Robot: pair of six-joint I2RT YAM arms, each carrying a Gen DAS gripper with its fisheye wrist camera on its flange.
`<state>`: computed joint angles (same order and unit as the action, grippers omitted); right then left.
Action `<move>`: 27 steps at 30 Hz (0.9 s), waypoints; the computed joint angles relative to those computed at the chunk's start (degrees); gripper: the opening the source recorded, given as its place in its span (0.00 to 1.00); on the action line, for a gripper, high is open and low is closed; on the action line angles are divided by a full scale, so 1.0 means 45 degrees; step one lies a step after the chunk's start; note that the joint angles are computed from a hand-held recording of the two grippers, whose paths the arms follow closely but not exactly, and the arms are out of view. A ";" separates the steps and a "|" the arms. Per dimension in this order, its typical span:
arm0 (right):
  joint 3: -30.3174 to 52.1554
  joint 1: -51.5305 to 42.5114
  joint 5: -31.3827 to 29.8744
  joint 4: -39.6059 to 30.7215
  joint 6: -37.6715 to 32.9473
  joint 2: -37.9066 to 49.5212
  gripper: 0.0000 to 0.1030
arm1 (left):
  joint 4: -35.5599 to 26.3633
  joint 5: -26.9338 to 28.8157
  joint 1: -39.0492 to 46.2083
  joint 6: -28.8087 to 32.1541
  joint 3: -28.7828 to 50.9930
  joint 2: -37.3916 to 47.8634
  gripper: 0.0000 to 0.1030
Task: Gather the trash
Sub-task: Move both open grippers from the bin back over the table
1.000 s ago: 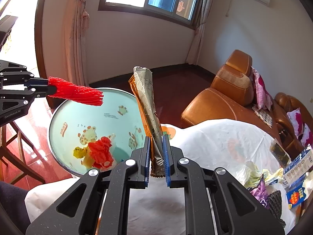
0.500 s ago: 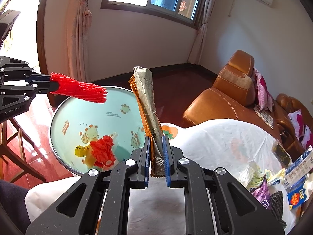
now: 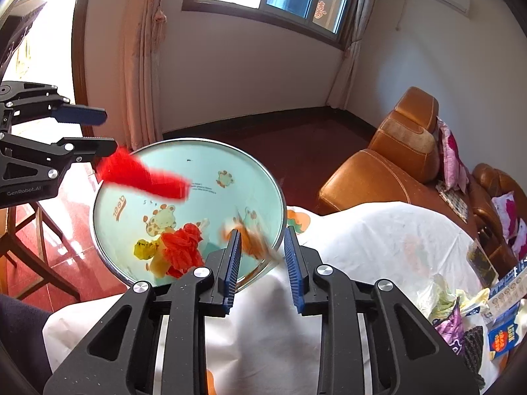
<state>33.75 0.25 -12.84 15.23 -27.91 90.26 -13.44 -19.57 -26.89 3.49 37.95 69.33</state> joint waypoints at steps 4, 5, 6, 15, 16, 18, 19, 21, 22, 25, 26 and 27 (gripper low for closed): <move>-0.0066 -0.0054 -0.0025 0.0078 -0.0029 0.0037 0.33 | 0.0026 -0.0089 0.0024 -0.0079 -0.0005 0.0053 0.49; -0.0079 -0.0070 -0.0030 0.0097 -0.0026 0.0048 0.33 | 0.0026 -0.0071 0.0046 -0.0071 -0.0009 0.0057 0.49; -0.0076 -0.0071 -0.0028 0.0101 -0.0016 0.0057 0.34 | 0.0026 -0.0083 0.0047 -0.0079 -0.0006 0.0064 0.49; -0.0099 -0.0209 -0.0110 0.0208 0.0072 0.0123 0.39 | 0.0057 -0.0205 -0.0007 -0.0157 0.0004 0.0129 0.51; -0.0094 -0.0203 -0.0082 0.0224 0.0095 0.0127 0.39 | 0.0045 -0.0177 0.0023 -0.0161 -0.0012 0.0096 0.51; -0.0089 -0.0212 -0.0048 0.0266 0.0132 0.0162 0.39 | 0.0045 -0.0172 0.0076 -0.0161 -0.0020 0.0088 0.51; -0.0107 -0.0220 -0.0026 0.0307 0.0159 0.0162 0.40 | 0.0046 -0.0140 0.0118 -0.0165 -0.0022 0.0090 0.51; -0.0179 -0.0271 -0.0003 0.0438 0.0271 0.0127 0.41 | 0.0057 -0.0095 0.0177 -0.0187 -0.0013 0.0142 0.53; -0.0214 -0.0318 -0.0018 0.0464 0.0334 0.0082 0.42 | 0.0066 -0.0123 0.0148 -0.0229 -0.0012 0.0195 0.54; -0.0272 -0.0511 -0.0002 0.0462 0.0611 -0.0063 0.43 | 0.0082 -0.0196 0.0002 -0.0281 -0.0017 0.0278 0.56; -0.0308 -0.0641 -0.0036 0.0436 0.0717 -0.0156 0.43 | 0.0100 -0.0214 -0.0045 -0.0294 -0.0013 0.0316 0.56; -0.0351 -0.0767 -0.0084 0.0412 0.0790 -0.0248 0.44 | 0.0098 -0.0233 -0.0095 -0.0311 0.0005 0.0357 0.57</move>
<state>32.17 -3.21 -13.22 17.09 -24.35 89.15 -13.00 -20.62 -27.32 2.09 37.97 70.94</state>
